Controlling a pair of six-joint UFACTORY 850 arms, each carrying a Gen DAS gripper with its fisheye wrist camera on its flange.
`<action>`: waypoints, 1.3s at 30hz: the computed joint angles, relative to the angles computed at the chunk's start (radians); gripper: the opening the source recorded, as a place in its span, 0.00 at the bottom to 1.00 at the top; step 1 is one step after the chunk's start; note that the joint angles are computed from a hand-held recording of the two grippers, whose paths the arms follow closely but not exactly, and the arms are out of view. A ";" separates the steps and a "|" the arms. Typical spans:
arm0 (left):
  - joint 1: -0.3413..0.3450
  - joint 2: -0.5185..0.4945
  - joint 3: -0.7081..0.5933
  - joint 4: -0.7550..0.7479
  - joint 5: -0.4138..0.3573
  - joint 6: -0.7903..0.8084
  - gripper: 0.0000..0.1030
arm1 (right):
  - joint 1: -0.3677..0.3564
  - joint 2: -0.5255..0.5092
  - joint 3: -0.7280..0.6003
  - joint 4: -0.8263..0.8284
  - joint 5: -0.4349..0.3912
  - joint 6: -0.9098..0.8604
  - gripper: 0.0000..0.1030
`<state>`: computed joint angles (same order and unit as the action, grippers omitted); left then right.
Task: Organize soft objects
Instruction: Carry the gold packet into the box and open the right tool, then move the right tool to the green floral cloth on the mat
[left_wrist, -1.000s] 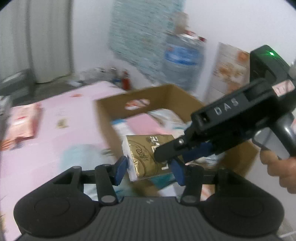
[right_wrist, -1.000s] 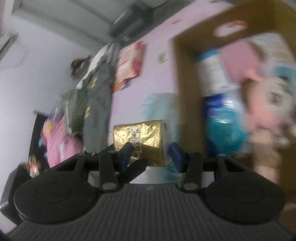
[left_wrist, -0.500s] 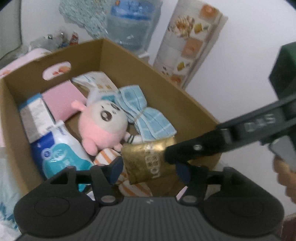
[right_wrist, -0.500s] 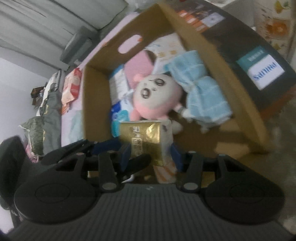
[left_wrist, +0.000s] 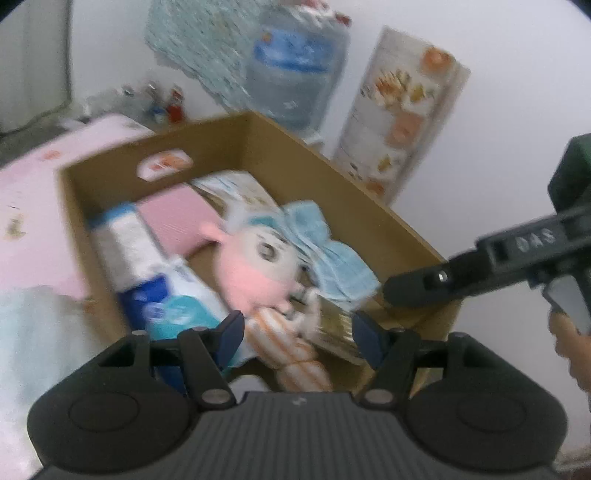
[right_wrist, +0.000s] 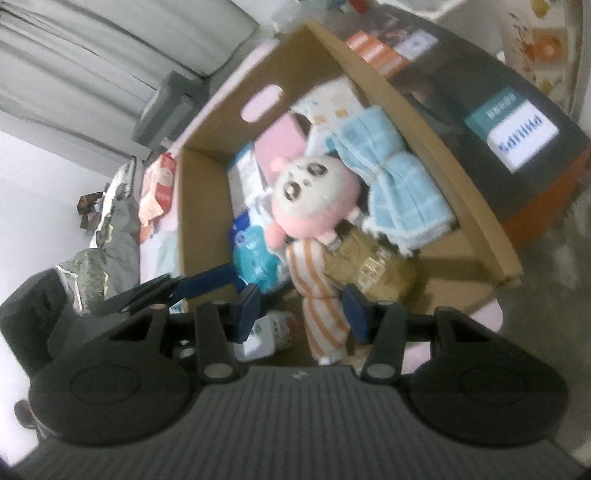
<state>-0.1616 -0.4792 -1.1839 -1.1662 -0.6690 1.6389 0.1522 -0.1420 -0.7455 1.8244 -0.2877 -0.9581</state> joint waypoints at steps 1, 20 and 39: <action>0.017 0.013 0.009 -0.022 0.005 0.023 0.64 | 0.001 -0.011 -0.015 0.010 0.004 -0.018 0.48; 0.296 0.044 0.092 -0.338 0.106 0.268 0.72 | 0.003 -0.325 -0.256 -0.449 -0.050 0.523 0.47; 0.488 0.118 0.225 -0.594 0.288 0.515 0.72 | 0.292 -0.730 -0.986 -0.523 -0.397 0.413 0.50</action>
<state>0.3262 -0.3612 -0.9587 -1.7600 -0.3806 2.1540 0.4438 -0.8716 -1.7314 1.3017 -0.6847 -0.5453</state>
